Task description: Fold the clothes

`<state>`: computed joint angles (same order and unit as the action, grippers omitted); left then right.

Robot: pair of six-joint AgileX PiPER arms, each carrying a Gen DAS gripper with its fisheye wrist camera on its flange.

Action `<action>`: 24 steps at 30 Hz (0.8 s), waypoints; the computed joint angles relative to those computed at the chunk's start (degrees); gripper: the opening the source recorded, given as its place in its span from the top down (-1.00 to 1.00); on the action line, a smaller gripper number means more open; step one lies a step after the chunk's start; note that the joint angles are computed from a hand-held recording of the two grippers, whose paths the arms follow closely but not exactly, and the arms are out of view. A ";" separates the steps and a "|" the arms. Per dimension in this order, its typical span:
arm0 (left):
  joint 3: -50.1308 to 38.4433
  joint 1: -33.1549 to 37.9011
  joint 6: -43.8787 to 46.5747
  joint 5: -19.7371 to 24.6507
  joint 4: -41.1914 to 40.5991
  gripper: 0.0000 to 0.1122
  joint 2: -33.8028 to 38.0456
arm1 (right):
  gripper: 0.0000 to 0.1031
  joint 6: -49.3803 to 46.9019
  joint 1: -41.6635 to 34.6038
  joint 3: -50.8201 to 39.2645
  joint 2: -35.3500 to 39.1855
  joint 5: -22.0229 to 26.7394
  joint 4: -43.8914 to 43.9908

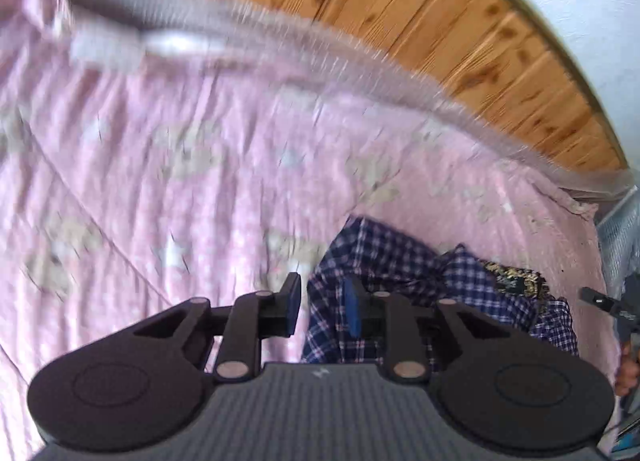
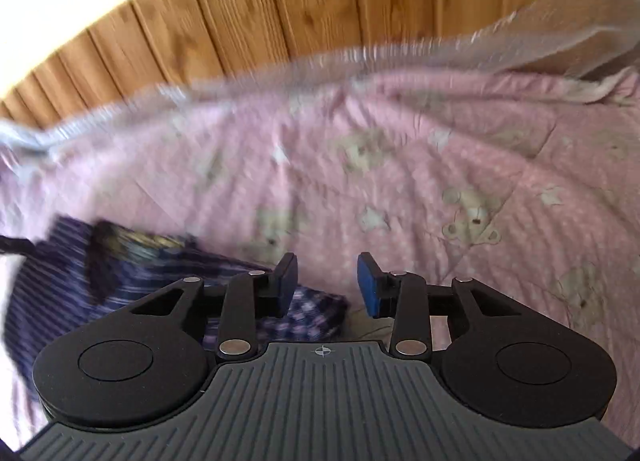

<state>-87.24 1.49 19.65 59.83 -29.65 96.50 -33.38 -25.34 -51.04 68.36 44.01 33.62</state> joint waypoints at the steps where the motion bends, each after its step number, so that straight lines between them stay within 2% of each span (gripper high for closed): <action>1: 0.92 -0.03 2.91 -0.85 -1.07 0.60 -1.90 | 0.26 -4.08 -1.84 2.73 -4.01 2.25 4.41; 3: 2.19 -0.51 9.71 -0.72 -5.97 0.59 -4.30 | 0.27 -9.08 -4.96 7.21 -11.62 7.33 10.35; 4: 2.19 -1.02 12.65 1.19 -9.52 0.59 -3.98 | 0.31 -9.22 -3.58 9.18 -12.93 7.49 10.92; 5: 2.07 -2.38 14.41 2.87 -11.62 0.59 -2.97 | 0.36 -8.61 0.09 10.16 -12.07 5.36 9.29; 7: 2.24 -6.98 15.76 2.84 -11.23 0.56 -0.78 | 0.48 -1.61 10.88 11.04 -7.94 -4.77 2.18; 8: 3.02 -9.43 15.63 0.79 -8.81 0.56 0.22 | 0.48 2.79 15.08 9.95 -4.16 -8.62 -2.31; 9: 3.88 -11.87 14.03 -2.44 -4.52 0.56 1.24 | 0.48 7.61 17.85 7.42 1.16 -10.18 -6.43; 10: 4.56 -13.68 11.54 -5.86 0.04 0.63 2.66 | 0.48 11.74 19.70 3.98 6.59 -9.88 -10.13; 11: 4.95 -14.02 10.19 -8.23 2.31 0.92 3.73 | 0.50 15.45 21.25 0.54 11.28 -9.43 -13.60; 13: 6.82 -12.92 10.21 -12.84 3.13 0.93 3.69 | 0.51 20.90 23.71 -4.89 15.73 -9.17 -20.65; 14: 6.94 -12.99 7.40 -13.97 5.68 0.93 3.35 | 0.50 23.62 23.98 -7.23 16.87 -7.57 -22.96; 16: 6.64 -12.47 3.68 -13.42 7.87 0.93 2.86 | 0.49 26.16 23.77 -10.07 17.73 -4.29 -25.00; 18: 7.12 -12.36 3.23 -12.54 9.05 0.92 1.23 | 0.47 31.99 24.24 -8.12 13.34 -3.25 -30.37; 20: 9.19 -11.22 4.83 -12.30 7.38 0.80 -1.97 | 0.47 33.30 21.30 -2.27 2.55 -3.80 -29.40; 23: 12.81 -7.48 13.67 -8.91 -2.89 0.64 -7.54 | 0.47 22.01 10.25 5.03 -14.48 2.86 -14.15; 24: 13.44 -6.82 16.40 -7.18 -5.94 0.60 -8.23 | 0.47 17.13 5.66 7.18 -19.19 6.45 -8.56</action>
<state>-73.81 -5.33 36.05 52.66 -35.60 88.27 -16.25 -19.68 -43.86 49.17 50.47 25.07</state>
